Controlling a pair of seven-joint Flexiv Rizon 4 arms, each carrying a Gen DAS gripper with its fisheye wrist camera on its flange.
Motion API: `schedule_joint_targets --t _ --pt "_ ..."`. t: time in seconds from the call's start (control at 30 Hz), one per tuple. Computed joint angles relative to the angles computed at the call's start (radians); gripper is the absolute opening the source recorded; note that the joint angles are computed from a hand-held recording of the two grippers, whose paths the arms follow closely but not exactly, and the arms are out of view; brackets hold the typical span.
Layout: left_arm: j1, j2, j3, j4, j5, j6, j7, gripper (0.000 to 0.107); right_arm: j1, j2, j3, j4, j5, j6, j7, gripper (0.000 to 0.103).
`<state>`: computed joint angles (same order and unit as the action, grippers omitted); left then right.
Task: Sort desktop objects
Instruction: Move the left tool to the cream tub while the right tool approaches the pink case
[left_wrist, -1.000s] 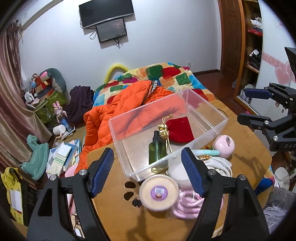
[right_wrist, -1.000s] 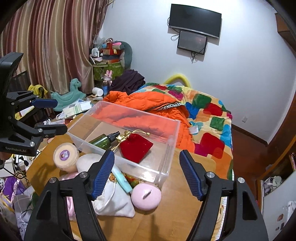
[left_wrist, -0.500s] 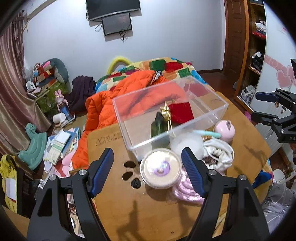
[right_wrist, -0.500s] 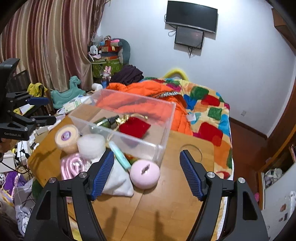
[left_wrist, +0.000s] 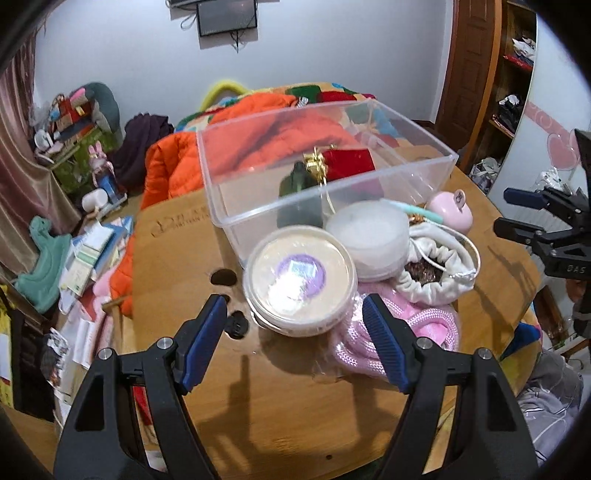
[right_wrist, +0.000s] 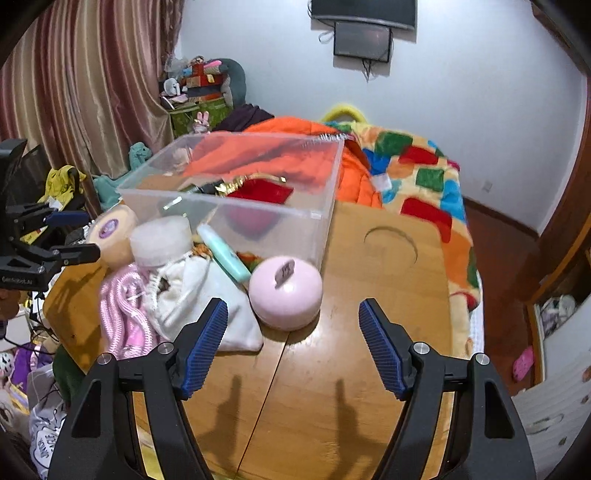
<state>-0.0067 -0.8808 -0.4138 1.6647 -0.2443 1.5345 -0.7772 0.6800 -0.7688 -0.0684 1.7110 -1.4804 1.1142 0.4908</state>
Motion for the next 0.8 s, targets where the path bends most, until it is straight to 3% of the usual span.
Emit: schedule_joint_targets --t 0.4,0.53,0.8 --pt "-0.039 -0.058 0.035 -0.096 -0.061 -0.122 -0.013 0.076 -0.018 -0.077 -0.038 -0.049 0.061 0.108 -0.022 0.07" --pt "-0.042 -0.072 0.024 -0.107 -0.077 -0.102 -0.007 0.076 -0.003 -0.098 -0.053 -0.068 0.099 0.114 -0.063 0.07" --pt "-0.032 -0.094 -0.005 -0.106 -0.073 -0.043 -0.011 0.076 0.007 -0.13 -0.103 -0.099 0.103 0.178 -0.03 0.069"
